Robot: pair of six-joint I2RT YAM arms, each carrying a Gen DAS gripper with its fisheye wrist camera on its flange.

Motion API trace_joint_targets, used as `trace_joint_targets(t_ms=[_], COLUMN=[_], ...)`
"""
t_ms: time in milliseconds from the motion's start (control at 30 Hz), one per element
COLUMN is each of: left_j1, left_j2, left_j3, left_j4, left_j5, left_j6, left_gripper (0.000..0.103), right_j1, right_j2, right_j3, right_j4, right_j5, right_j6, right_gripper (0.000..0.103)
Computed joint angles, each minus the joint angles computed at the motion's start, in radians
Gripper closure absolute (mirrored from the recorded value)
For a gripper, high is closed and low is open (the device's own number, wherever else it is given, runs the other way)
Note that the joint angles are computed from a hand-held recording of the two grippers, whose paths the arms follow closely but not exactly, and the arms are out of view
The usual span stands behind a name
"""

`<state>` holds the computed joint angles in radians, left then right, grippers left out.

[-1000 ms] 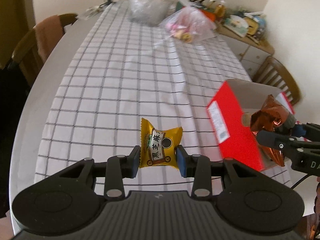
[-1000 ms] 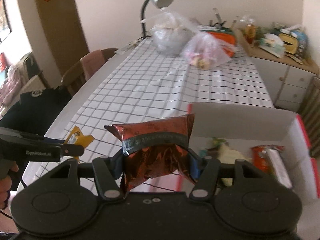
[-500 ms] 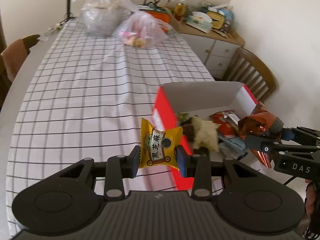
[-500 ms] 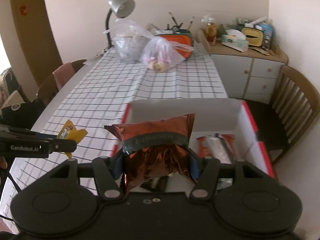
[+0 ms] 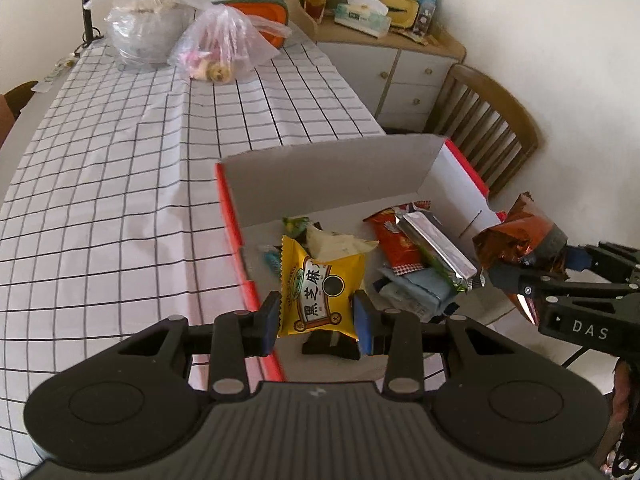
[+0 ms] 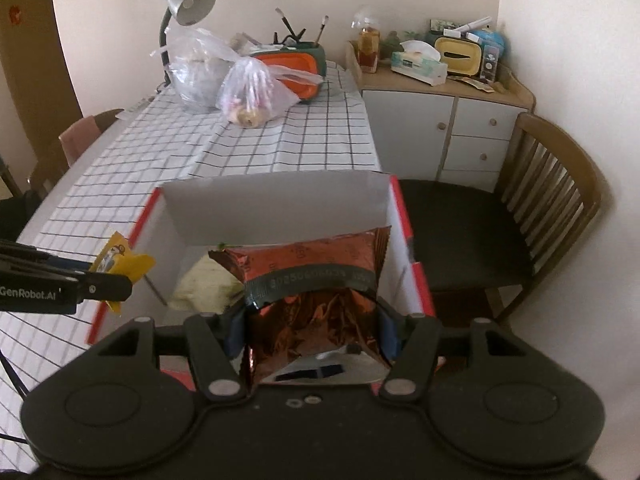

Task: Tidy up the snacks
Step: 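Carry the yellow candy with the left gripper while the right carries the red-brown packet into the box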

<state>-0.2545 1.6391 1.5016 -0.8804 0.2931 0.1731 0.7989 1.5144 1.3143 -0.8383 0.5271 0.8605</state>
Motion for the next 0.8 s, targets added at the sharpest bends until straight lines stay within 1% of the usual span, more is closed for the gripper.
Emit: trace_joint_targets(t_ms=[133,367,533,800], left_j1=[-0.061,-0.138,-0.162,-0.175], left_j2=[0.028,0.082,0.126,0.167], left_j3=[-0.001,-0.014,-0.004,0.01], left_j4=[0.018,0.065,0.076,0.06], left_j5=[-0.055,-0.134,-0.165,-0.178], left_j6=[-0.036,-0.082,-0.093,-0.099], left_gripper=[0.066,0.066,0.066,0.065], right_j1=[-0.047,-0.091,-0.11,-0.11], right_j2=[0.008,0.079,0.117,0.115], right_j3=[-0.039,-0.041,-0.041,-0.059], right_j4=[0.04,0.1,0.122,0.146], right_j5=[-0.036,-0.075,-0.098,-0.103], right_j6=[-0.053,-0.122,-0.146,-0.158], right_gripper=[0.042,0.042,0.041,0.035])
